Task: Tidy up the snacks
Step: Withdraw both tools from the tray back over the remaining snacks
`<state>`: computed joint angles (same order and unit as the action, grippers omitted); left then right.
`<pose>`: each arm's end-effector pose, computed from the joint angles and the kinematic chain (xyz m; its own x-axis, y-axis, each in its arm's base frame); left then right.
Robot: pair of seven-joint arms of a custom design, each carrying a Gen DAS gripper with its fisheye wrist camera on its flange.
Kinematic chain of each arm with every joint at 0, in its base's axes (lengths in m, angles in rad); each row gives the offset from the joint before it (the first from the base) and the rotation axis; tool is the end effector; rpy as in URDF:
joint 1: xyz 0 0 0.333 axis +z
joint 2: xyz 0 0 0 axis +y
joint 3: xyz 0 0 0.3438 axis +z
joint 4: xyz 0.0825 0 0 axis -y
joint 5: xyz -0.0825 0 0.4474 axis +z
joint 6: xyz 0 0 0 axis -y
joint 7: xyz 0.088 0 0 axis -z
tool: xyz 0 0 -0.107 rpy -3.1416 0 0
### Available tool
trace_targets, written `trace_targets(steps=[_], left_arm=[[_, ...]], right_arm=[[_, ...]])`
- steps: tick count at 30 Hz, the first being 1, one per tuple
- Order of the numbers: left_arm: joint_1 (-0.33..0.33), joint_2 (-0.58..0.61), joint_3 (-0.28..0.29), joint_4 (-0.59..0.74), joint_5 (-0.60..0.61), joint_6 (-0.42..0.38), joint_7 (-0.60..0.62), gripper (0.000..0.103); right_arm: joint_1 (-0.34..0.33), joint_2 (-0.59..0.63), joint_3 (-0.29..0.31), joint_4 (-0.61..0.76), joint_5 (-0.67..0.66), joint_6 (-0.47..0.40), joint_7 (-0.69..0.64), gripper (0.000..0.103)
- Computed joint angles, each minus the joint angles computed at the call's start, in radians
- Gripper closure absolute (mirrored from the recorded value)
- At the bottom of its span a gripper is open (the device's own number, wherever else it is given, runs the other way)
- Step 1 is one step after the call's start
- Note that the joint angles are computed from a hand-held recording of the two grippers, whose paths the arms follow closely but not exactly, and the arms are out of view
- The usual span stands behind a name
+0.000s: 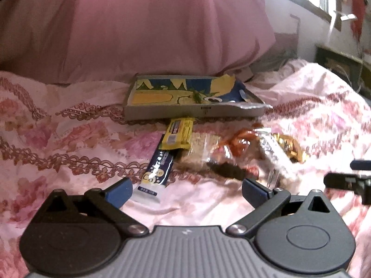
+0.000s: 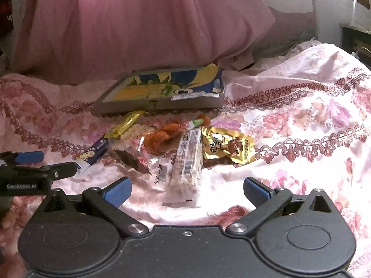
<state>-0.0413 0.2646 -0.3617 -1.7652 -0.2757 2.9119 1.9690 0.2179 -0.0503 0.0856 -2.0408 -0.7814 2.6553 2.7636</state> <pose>0.6988 -0.2508 0.5267 -0.4965 -0.8676 0.0281 -0.5378 0.2820 -0.7945 0.6040 0.2105 0.5361 -0.2530 -0.9606 -0.1146 -0.6226 0.2524 -0.7407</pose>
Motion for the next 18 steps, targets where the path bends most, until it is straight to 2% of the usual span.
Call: trace_targets(steps=[7,10,18], left_arm=[[-0.024,-0.009,0.026,-0.024,0.073,0.016,-0.017,0.001],[-0.043,-0.002,0.045,-0.016,0.121,0.023,-0.060,0.001],[-0.053,0.027,0.055,0.014,0.188,0.008,-0.149,0.001]], right_arm=[[0.002,0.013,-0.009,0.000,0.059,0.013,-0.047,0.001],[-0.002,0.017,-0.016,-0.004,0.080,0.032,-0.046,0.001],[-0.015,0.019,-0.027,-0.020,0.101,0.099,-0.013,0.001]])
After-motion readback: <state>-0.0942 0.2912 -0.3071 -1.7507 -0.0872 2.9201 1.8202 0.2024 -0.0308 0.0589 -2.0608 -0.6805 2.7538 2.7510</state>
